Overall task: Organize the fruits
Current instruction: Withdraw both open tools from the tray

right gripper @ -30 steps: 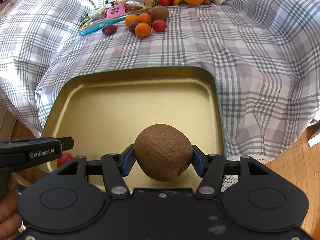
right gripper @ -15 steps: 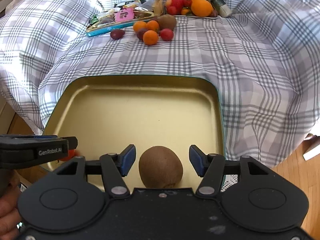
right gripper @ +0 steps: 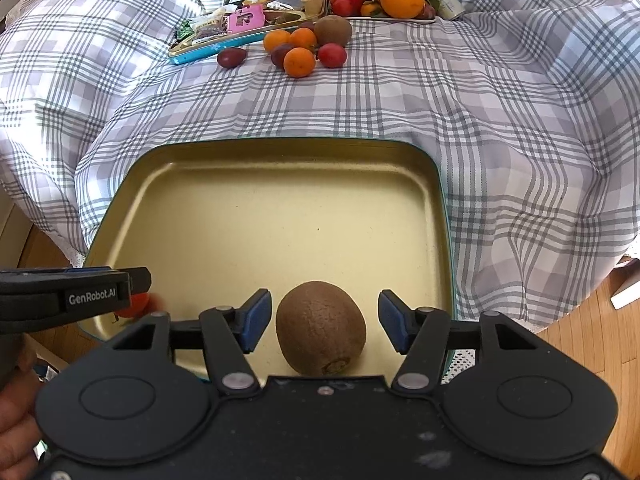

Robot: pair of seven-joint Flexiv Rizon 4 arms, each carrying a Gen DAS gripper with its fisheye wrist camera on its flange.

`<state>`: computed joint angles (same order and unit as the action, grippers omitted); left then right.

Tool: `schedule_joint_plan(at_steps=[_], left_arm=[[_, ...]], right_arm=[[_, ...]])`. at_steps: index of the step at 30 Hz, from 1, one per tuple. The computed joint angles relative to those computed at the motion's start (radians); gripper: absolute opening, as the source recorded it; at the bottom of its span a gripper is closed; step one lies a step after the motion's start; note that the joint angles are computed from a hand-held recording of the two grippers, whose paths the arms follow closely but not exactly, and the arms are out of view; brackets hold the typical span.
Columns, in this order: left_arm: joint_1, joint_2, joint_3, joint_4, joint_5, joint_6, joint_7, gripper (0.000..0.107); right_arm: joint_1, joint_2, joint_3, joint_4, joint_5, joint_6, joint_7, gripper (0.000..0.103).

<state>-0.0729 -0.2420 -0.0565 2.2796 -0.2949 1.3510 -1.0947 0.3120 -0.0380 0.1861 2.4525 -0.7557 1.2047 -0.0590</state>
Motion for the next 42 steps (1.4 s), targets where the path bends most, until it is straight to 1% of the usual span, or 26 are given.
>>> schedule_joint_plan(at_steps=[3,6,9,17,23,25,30,34,38,42], left_arm=[[0.004,0.002,-0.002,-0.002,-0.004,-0.011,0.004,0.043],[0.01,0.008,-0.004,-0.007,-0.017,-0.05,0.016,0.043],[0.001,0.013,0.009,-0.007,0.0,-0.057,0.011,0.043],[-0.005,0.02,0.024,-0.013,0.028,-0.06,-0.012,0.043],[0.006,0.038,0.015,-0.005,-0.002,-0.067,0.009,0.043],[0.011,0.045,0.011,-0.004,-0.022,-0.082,0.024,0.043],[0.016,0.061,0.007,0.003,-0.069,-0.112,0.068,0.043],[0.018,0.066,0.013,-0.006,-0.095,-0.151,0.077,0.043],[0.017,0.073,0.015,-0.001,-0.116,-0.145,0.1,0.043],[0.019,0.064,0.014,-0.026,-0.12,-0.16,0.127,0.043]], right_arm=[[0.001,0.0,0.001,-0.001,0.007,0.0,-0.002,0.062],[0.0,-0.002,0.002,0.0,0.024,0.01,-0.01,0.062],[0.0,-0.001,0.001,0.003,0.03,0.016,-0.007,0.062],[-0.011,0.017,-0.003,0.012,-0.026,0.004,0.058,0.062],[-0.02,0.03,0.003,0.015,-0.034,-0.004,0.079,0.062],[-0.021,0.032,0.006,0.012,-0.02,-0.002,0.065,0.062],[-0.021,0.045,0.013,0.009,-0.038,-0.01,0.072,0.062],[-0.015,0.05,0.021,0.001,-0.014,-0.008,0.044,0.062],[-0.016,0.059,0.023,-0.004,-0.036,-0.023,0.052,0.062],[-0.028,0.059,0.015,-0.008,0.005,0.014,0.015,0.062]])
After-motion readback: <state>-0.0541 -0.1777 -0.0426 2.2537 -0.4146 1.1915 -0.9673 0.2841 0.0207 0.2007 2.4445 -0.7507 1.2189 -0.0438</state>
